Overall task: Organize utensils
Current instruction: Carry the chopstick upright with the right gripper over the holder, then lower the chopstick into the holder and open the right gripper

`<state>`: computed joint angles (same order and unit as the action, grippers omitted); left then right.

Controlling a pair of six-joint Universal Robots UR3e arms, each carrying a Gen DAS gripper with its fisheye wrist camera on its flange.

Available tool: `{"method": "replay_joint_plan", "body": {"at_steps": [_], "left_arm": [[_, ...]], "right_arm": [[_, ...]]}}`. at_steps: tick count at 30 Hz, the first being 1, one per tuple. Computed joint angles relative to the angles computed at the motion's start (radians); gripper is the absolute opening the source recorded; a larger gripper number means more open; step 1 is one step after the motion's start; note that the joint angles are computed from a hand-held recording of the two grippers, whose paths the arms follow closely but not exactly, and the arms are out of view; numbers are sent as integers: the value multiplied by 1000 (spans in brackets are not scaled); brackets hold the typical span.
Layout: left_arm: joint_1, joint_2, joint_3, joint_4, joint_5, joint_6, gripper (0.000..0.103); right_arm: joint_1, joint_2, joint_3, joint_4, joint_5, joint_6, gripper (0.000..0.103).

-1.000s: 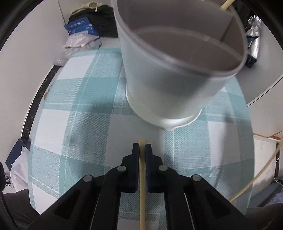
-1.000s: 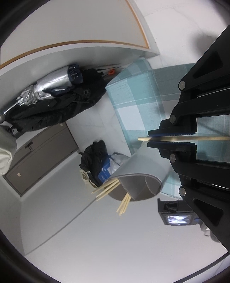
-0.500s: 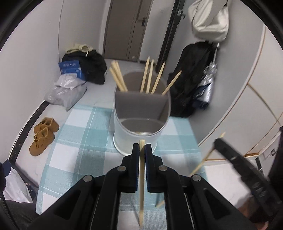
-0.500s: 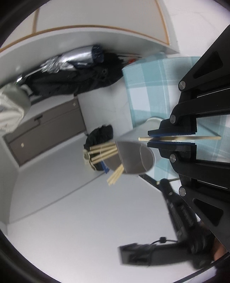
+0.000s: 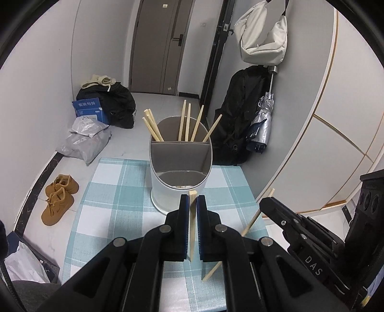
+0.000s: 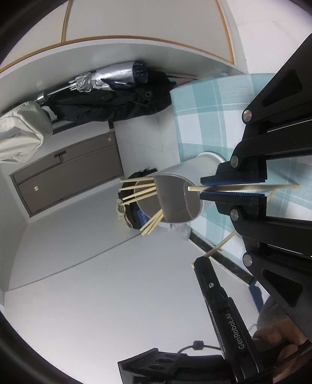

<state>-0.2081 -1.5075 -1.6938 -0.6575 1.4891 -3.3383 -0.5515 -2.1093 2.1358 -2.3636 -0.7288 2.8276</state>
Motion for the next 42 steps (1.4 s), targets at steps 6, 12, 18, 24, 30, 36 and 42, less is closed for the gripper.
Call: {"method": "replay_joint_plan", "body": {"at_steps": [6,12,18,24,30,36,42], "left_arm": [[16,18,10,-36,-19,11,2],[38,38,47,-112,-61,26,2],[49,16,174,-198,-97,53,2],[80,-61,378,-289,-124,68,2],[107,-168,591,-349,-142,86,2],[152,-299,842,-442,-187,82,2],[179,-426,1020,-480,-184,83,2]], "right_arm": [[26,9,-24,-32,-14,13,4],[35,0,-41,-51,8,15,4],[73,53,-104,-93,-5,62,4],[120,165,-269,-126,-22,121,4],[209,353,-553,-132,-95,166,4],[282,572,-869,-111,-166,213,4],[342,802,-1178,-101,-232,273,4]]}}
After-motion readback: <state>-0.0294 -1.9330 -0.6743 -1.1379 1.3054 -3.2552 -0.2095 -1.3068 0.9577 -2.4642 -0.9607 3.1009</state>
